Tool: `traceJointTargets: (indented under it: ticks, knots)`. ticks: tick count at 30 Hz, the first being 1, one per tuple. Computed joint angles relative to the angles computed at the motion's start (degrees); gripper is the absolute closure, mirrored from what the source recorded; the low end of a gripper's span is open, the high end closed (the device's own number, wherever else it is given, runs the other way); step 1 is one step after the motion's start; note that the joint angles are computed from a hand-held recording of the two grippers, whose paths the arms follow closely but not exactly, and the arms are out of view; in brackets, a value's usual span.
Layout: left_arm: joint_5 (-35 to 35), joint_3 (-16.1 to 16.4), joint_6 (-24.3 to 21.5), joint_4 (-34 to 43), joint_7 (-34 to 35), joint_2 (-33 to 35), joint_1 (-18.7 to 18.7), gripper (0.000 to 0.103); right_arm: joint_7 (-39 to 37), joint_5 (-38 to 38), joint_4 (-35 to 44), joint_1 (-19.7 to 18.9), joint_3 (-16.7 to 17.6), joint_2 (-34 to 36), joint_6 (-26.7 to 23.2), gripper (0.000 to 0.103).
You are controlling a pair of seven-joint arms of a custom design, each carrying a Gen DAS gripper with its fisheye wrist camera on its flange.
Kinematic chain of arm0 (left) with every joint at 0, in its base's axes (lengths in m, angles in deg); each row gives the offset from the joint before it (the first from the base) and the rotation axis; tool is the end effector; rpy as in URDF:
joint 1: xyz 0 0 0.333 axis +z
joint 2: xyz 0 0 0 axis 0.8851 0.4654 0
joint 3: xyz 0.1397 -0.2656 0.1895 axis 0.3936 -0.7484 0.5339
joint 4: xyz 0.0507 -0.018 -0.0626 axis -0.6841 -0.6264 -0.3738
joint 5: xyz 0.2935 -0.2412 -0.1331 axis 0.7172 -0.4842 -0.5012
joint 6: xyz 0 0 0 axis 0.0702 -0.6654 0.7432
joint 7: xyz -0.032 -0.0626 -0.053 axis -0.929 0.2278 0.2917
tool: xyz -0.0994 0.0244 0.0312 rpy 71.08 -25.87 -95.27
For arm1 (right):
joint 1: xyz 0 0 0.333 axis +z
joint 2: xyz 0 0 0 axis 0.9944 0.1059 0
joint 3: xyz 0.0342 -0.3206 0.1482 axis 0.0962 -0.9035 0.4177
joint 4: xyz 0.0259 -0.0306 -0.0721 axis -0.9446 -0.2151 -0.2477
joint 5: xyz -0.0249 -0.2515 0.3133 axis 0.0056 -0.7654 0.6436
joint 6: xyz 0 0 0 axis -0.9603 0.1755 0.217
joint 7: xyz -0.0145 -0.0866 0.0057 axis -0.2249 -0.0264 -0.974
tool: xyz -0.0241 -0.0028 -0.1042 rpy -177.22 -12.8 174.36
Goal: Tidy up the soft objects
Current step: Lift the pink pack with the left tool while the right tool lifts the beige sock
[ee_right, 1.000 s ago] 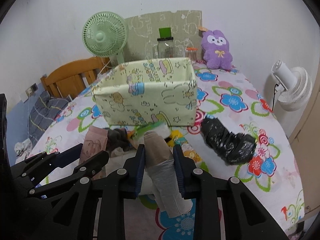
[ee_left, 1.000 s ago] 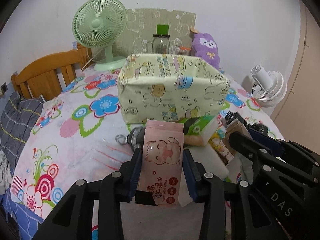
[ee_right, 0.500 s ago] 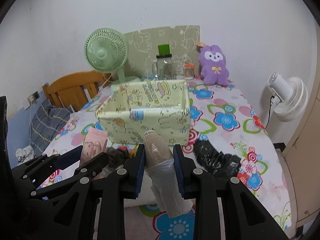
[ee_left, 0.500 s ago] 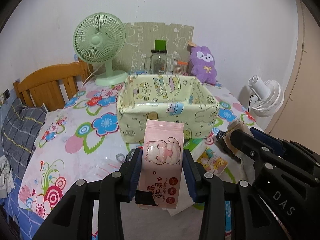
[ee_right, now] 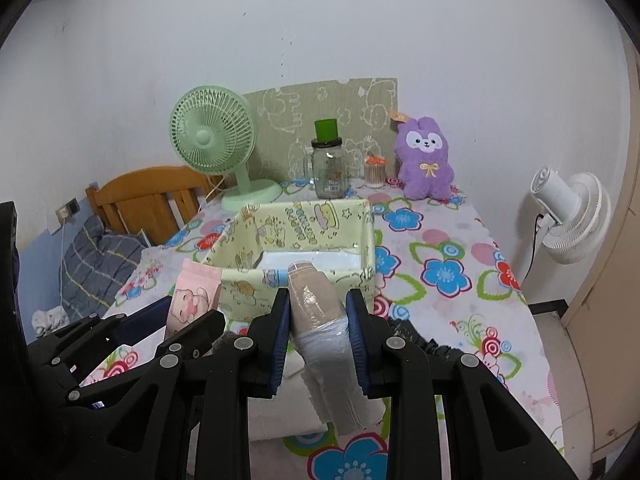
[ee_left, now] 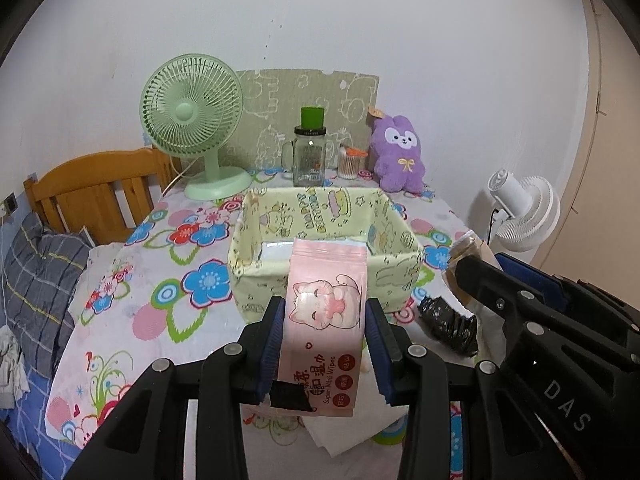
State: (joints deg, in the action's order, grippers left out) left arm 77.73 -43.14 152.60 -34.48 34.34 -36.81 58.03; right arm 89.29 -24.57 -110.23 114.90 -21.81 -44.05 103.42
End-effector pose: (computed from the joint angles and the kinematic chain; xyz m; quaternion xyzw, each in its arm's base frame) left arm 0.6803 -0.2198 0.4995 -0.5073 0.7364 -0.3872 0.2248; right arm 0.6386 0.3455 0.4987 -0.5631 0.6808 -0.3076 0.3534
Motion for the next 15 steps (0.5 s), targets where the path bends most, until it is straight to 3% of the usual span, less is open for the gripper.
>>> traceJointTargets:
  ticks: [8,15]
  knots:
    - [0.49,0.36,-0.23,2.6,-0.39,1.11,-0.66,0.063,-0.96,0.23,2.16,-0.24,-0.34,0.6,-0.5,0.072]
    - [3.41,3.91,-0.91,5.57,-3.87,2.4,-3.73,0.063,-2.29,0.95,4.41,-0.34,-1.06,1.77,-0.69,0.072]
